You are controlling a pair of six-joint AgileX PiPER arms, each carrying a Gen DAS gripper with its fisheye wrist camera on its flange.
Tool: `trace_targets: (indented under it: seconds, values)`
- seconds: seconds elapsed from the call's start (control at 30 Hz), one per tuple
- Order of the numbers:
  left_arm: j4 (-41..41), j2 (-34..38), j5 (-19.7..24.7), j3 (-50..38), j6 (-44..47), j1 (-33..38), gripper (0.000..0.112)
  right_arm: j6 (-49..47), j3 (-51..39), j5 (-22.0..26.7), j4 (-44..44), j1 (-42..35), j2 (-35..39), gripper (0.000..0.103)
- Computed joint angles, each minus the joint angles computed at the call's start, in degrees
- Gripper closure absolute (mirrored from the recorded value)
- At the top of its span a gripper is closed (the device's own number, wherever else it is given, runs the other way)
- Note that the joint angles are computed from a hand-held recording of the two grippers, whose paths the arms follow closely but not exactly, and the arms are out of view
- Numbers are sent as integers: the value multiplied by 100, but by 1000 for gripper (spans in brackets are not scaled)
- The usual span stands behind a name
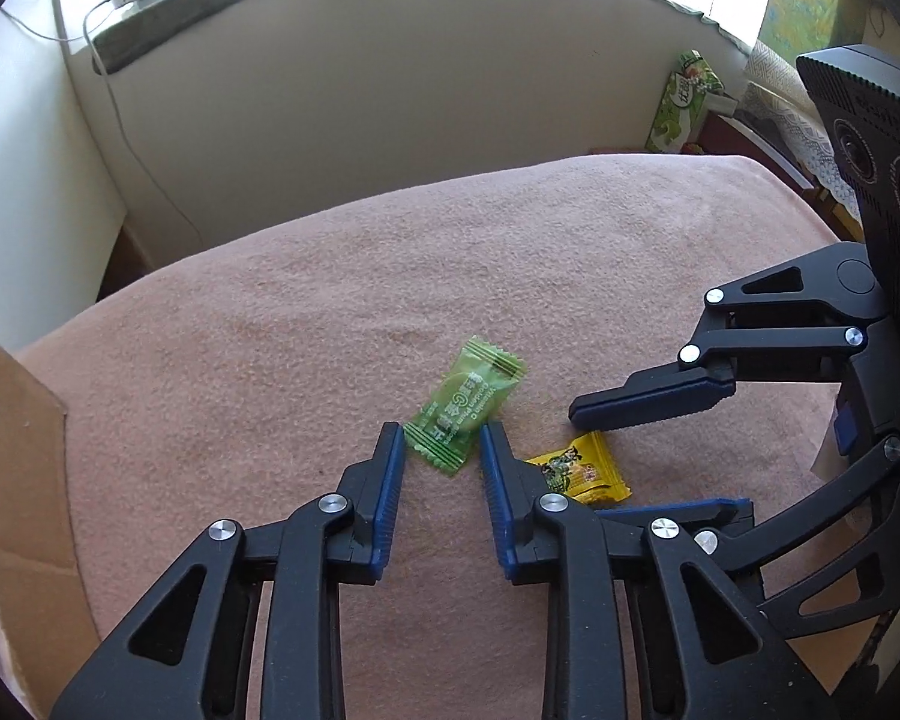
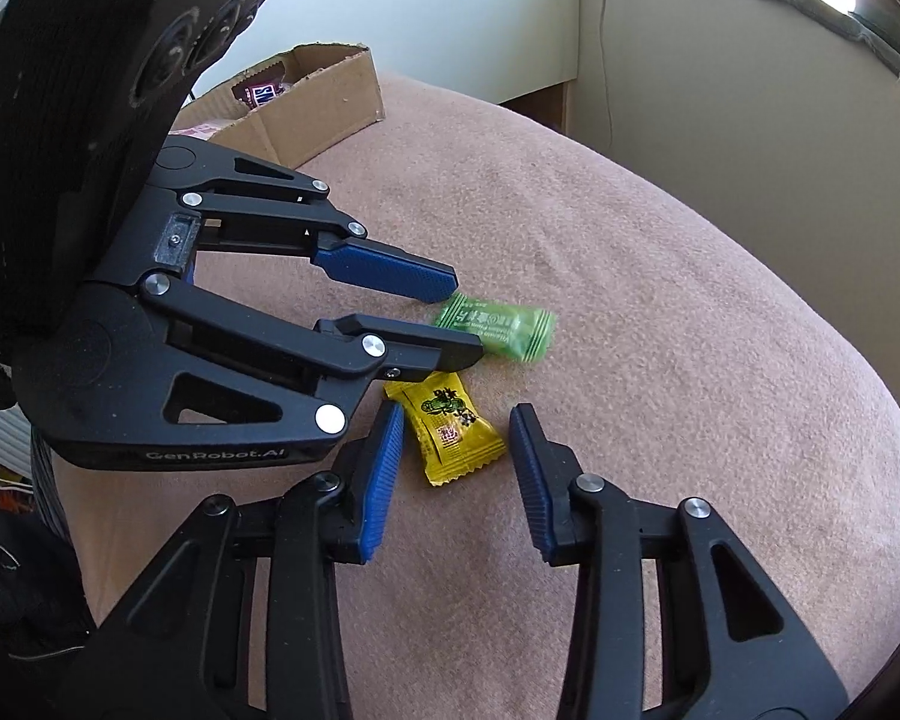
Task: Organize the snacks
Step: 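Grasp the green candy with the left gripper while the right gripper grasps the yellow candy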
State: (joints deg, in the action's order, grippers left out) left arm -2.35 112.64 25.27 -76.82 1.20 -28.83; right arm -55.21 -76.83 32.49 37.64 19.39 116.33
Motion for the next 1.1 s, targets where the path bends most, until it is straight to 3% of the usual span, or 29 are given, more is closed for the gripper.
trace_targets:
  seconds: [0.17, 0.37, 0.63, 1.1]
  values:
    - [-666, -163, -119, 157, 749, 88, 88, -10, -54, -29, -2, 28, 31, 65]
    - [-199, -5, 15, -158, 561, -2, 87, -142, -141, 6, 162, 8, 136, 65]
    - [-906, 452, 363, -739, 1282, 55, 87, -264, 81, -139, 221, -21, 34, 76]
    - [-660, 192, -148, -166, 854, 35, 91, -89, 895, -823, 213, -126, -391, 78]
